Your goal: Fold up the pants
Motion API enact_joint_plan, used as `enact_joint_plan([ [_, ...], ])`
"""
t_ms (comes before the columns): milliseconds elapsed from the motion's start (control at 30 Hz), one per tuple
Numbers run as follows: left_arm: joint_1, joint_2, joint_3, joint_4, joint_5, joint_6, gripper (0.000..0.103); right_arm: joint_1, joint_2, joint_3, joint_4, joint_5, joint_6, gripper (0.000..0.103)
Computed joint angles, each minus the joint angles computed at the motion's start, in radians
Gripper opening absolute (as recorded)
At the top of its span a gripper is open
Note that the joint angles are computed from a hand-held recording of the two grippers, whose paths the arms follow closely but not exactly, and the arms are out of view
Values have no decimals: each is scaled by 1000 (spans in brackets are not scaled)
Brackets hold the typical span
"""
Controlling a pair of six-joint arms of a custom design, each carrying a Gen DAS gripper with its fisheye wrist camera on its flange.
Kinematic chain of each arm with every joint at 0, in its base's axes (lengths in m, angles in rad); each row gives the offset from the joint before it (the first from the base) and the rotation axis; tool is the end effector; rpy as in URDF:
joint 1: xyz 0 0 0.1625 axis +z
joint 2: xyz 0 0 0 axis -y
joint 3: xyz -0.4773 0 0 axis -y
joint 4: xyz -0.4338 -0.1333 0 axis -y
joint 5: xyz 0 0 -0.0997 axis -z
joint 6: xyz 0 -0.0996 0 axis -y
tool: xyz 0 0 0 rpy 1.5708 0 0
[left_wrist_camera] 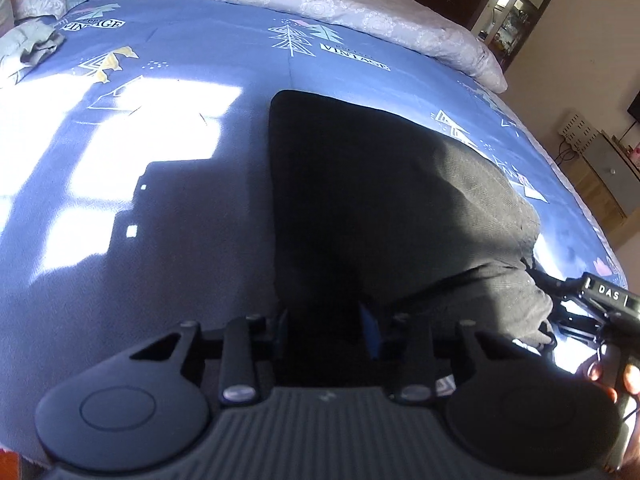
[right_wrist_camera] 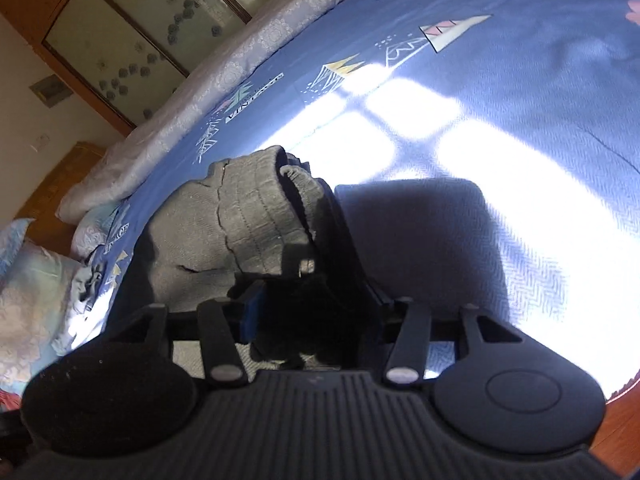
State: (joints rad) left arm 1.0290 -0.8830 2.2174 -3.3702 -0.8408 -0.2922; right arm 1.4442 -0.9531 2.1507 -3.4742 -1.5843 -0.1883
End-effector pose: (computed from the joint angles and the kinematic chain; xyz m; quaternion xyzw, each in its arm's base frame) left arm -0.1006 -0.5545 0.0879 0.0315 0.9122 -0.3375 0.2304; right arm 0.0583 -0.5871 0.1365 0.0266 -0.9380 0.3403 0.0604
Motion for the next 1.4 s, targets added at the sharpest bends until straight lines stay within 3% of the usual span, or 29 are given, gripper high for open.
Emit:
enact_joint_plan([
  [133, -7, 6, -1, -1, 21, -6, 39, -4, 7, 20, -55, 14, -16, 54],
  [267, -8, 11, -1, 10, 47, -36, 54, -28, -12, 29, -31, 64, 47, 57],
  [400, 7, -7, 4, 17, 11, -66, 56, -51, -64, 55, 29, 119, 121, 62],
  [533, 1, 1, -2, 28, 44, -53, 64, -65, -114, 74, 83, 148, 197, 67],
  [767, -10, 6, -9, 54, 73, -62, 68, -78, -135, 99, 78, 167, 276, 70],
  [967, -17, 10, -16, 80, 101, -76, 73, -76, -133, 110, 70, 163, 240, 73],
  [1400, -23, 38, -20, 43, 142, -27, 82, -124, -148, 97, 135, 255, 218, 77],
])
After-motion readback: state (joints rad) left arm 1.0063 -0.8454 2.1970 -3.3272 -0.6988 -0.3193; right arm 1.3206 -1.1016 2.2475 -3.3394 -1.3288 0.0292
